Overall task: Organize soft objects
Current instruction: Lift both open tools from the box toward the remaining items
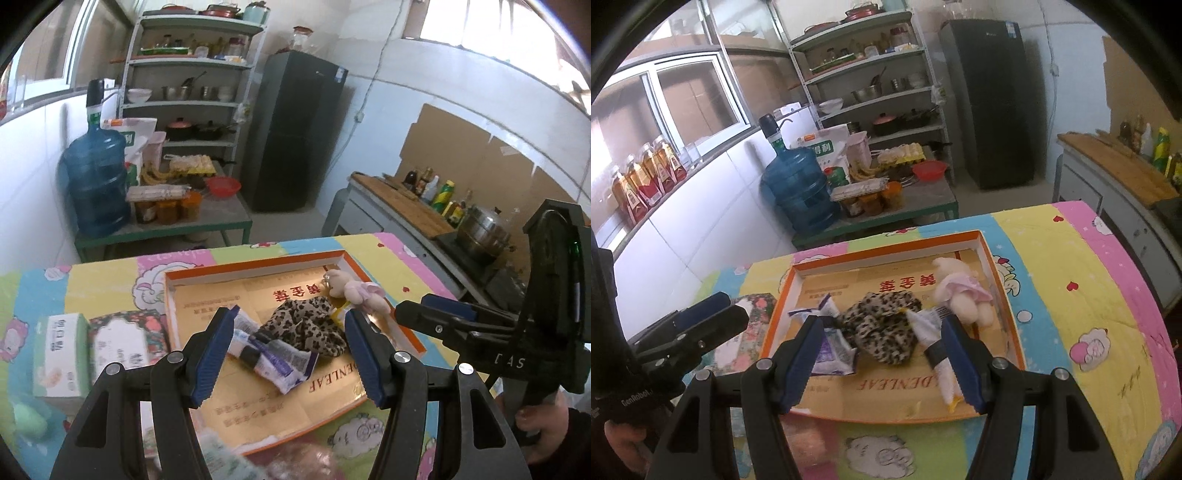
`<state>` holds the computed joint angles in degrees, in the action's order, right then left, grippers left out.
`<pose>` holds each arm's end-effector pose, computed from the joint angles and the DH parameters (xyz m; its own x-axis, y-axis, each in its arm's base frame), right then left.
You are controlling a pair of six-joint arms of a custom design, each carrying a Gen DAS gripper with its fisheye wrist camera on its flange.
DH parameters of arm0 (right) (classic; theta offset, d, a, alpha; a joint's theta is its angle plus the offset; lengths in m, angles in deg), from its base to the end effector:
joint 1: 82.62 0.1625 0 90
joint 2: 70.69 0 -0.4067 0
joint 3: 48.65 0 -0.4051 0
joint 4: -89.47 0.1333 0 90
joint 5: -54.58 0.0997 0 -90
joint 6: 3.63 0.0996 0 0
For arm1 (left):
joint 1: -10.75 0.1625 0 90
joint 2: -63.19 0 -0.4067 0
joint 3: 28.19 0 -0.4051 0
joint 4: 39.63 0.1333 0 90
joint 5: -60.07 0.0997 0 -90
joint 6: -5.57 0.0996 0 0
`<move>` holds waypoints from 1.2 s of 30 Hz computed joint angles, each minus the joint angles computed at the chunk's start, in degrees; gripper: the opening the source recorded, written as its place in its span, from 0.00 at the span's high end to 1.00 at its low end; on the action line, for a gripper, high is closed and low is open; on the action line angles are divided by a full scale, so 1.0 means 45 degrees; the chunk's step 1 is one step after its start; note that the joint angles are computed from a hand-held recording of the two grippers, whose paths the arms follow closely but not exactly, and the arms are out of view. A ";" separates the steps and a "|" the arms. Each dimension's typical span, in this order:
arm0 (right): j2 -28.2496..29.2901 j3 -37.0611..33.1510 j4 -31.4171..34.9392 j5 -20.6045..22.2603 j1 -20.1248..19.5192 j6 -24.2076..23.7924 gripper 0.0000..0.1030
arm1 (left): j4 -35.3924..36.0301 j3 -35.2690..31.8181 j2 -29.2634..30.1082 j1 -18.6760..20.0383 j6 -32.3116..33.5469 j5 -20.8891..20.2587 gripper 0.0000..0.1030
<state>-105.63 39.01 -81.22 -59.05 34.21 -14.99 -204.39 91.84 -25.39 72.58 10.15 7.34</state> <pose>0.4036 -0.5911 0.0393 -0.8062 -0.3962 0.4395 -0.5686 0.7243 -0.3901 -0.0571 -0.5168 0.3684 -0.8673 0.0607 -0.4940 0.4141 0.6387 -0.6486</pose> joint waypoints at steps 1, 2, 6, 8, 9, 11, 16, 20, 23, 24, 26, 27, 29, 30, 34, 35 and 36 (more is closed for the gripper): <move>0.0000 0.0129 -0.0166 -0.0168 0.0182 0.0126 0.36 | 0.0091 0.0082 -0.0208 0.0019 0.0059 -0.0078 0.38; -0.0003 0.0207 -0.0250 -0.0253 0.0287 0.0196 0.36 | 0.0214 0.0160 -0.0440 0.0039 0.0107 -0.0154 0.38; 0.0049 0.0543 -0.0620 -0.0731 0.0833 0.0543 0.36 | 0.0687 0.0509 -0.1396 0.0091 0.0241 -0.0425 0.38; 0.0097 0.0674 -0.0777 -0.0951 0.1098 0.0696 0.36 | 0.0910 0.0686 -0.1868 0.0106 0.0305 -0.0539 0.38; 0.0135 0.0730 -0.0856 -0.1057 0.1239 0.0783 0.36 | 0.1088 0.0767 -0.2162 0.0124 0.0350 -0.0614 0.38; 0.0187 0.0822 -0.0979 -0.1227 0.1496 0.0967 0.36 | 0.1284 0.0890 -0.2553 0.0117 0.0430 -0.0684 0.38; 0.0266 0.1102 -0.1286 -0.1617 0.2077 0.1347 0.36 | 0.1752 0.1261 -0.3690 0.0107 0.0633 -0.0782 0.38; 0.0331 0.1301 -0.1459 -0.1895 0.2486 0.1625 0.36 | 0.2234 0.1607 -0.4765 0.0155 0.0692 -0.0873 0.38; 0.0390 0.1434 -0.1491 -0.2050 0.2750 0.1950 0.36 | 0.2576 0.1800 -0.5504 0.0292 0.0709 -0.0884 0.38; 0.0415 0.1481 -0.1497 -0.2093 0.2817 0.2049 0.36 | 0.2654 0.1835 -0.5650 0.0333 0.0703 -0.0862 0.38; 0.0481 0.1531 -0.1469 -0.2195 0.2939 0.2214 0.36 | 0.2858 0.1944 -0.6065 0.0478 0.0680 -0.0765 0.38; 0.0514 0.1555 -0.1433 -0.2219 0.2996 0.2293 0.36 | 0.2922 0.2002 -0.6263 0.0562 0.0684 -0.0708 0.38; 0.0568 0.1643 -0.1398 -0.2238 0.3049 0.2352 0.36 | 0.3078 0.2060 -0.6612 0.0815 0.0727 -0.0659 0.38; 0.0625 0.1649 -0.1342 -0.2260 0.3091 0.2392 0.36 | 0.3113 0.2099 -0.6747 0.0930 0.0768 -0.0616 0.38; 0.0871 0.1561 -0.1086 -0.2118 0.3160 0.2426 0.36 | 0.3126 0.2356 -0.7339 0.1423 0.1107 -0.0418 0.38; 0.0964 0.1520 -0.1024 -0.2050 0.3171 0.2368 0.36 | 0.3079 0.2402 -0.7378 0.1477 0.1133 -0.0374 0.38; 0.1076 0.1448 -0.0929 -0.1985 0.3184 0.2306 0.36 | 0.3043 0.2431 -0.7436 0.1620 0.1203 -0.0389 0.38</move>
<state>-100.78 45.52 -85.40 -67.98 48.54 -4.61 -190.70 102.78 -58.85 79.87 15.57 5.59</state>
